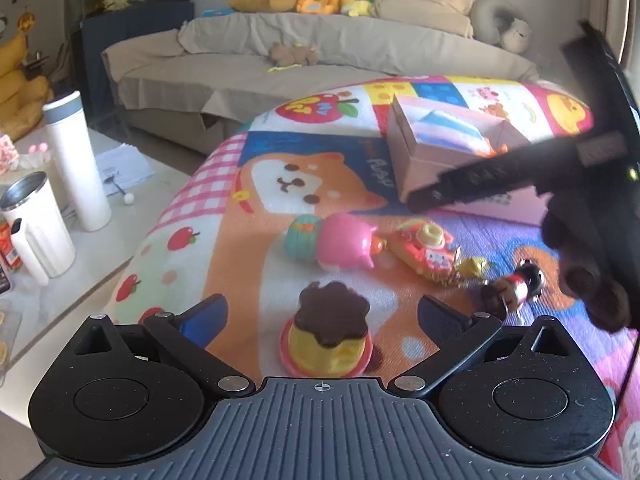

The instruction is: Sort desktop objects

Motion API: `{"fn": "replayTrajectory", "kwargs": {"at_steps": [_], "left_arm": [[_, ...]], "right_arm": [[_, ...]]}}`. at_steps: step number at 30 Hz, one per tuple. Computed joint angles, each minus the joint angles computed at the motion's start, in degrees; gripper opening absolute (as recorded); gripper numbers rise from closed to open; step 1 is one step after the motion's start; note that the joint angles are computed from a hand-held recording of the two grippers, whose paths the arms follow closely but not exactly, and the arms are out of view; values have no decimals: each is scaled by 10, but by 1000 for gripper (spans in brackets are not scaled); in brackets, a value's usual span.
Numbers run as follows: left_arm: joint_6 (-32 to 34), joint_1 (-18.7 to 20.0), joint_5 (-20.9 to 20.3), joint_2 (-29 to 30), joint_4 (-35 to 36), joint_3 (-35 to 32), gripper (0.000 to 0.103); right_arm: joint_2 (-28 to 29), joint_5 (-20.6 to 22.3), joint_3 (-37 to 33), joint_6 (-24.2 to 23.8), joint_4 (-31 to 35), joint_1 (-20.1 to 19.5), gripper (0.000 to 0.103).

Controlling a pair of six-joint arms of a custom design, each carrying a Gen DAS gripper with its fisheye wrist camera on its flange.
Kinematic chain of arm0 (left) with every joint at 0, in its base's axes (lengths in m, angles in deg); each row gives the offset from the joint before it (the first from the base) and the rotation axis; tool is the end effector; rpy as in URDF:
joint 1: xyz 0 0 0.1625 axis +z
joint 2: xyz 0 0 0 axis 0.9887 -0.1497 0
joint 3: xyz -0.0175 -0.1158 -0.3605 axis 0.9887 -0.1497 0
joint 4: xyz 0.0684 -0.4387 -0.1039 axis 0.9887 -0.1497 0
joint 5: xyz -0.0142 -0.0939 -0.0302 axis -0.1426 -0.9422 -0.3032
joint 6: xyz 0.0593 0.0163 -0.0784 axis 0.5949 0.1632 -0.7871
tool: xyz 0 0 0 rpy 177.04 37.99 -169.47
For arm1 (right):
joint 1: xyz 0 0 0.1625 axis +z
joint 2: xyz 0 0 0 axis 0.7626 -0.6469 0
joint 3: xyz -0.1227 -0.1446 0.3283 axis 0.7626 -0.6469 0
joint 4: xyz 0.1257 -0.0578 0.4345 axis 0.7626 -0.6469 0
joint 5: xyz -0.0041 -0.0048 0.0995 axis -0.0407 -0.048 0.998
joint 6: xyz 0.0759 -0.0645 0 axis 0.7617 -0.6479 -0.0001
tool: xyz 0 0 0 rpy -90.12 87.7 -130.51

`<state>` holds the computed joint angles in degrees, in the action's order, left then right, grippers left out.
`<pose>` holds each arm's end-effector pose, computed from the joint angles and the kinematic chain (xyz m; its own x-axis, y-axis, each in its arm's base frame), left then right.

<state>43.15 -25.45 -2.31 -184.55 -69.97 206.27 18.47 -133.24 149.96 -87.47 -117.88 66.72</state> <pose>-0.0353 -0.3846 0.2373 -0.6692 0.4542 -0.5882 0.7165 0.6044 -0.3484 0.2942 -0.4465 -0.0048 -0.8076 -0.0067 0.5897 -0.4090 0.7268 -0.5518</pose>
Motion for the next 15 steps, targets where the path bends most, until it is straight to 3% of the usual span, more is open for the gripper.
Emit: {"fn": "replayTrajectory", "kwargs": {"at_steps": [5,7,9,15], "left_arm": [[17,3,3,-28,17,12,103],[20,4,-1,-31,28,14,103],[26,1,0,-35,38,17,103],[30,-2,20,-45,47,24,103]], "right_arm": [[3,27,-3,1,28,0,71],[6,23,5,-16,36,9,52],[-4,41,21,-13,45,13,42],[-47,72,75,19,90,34,42]]}}
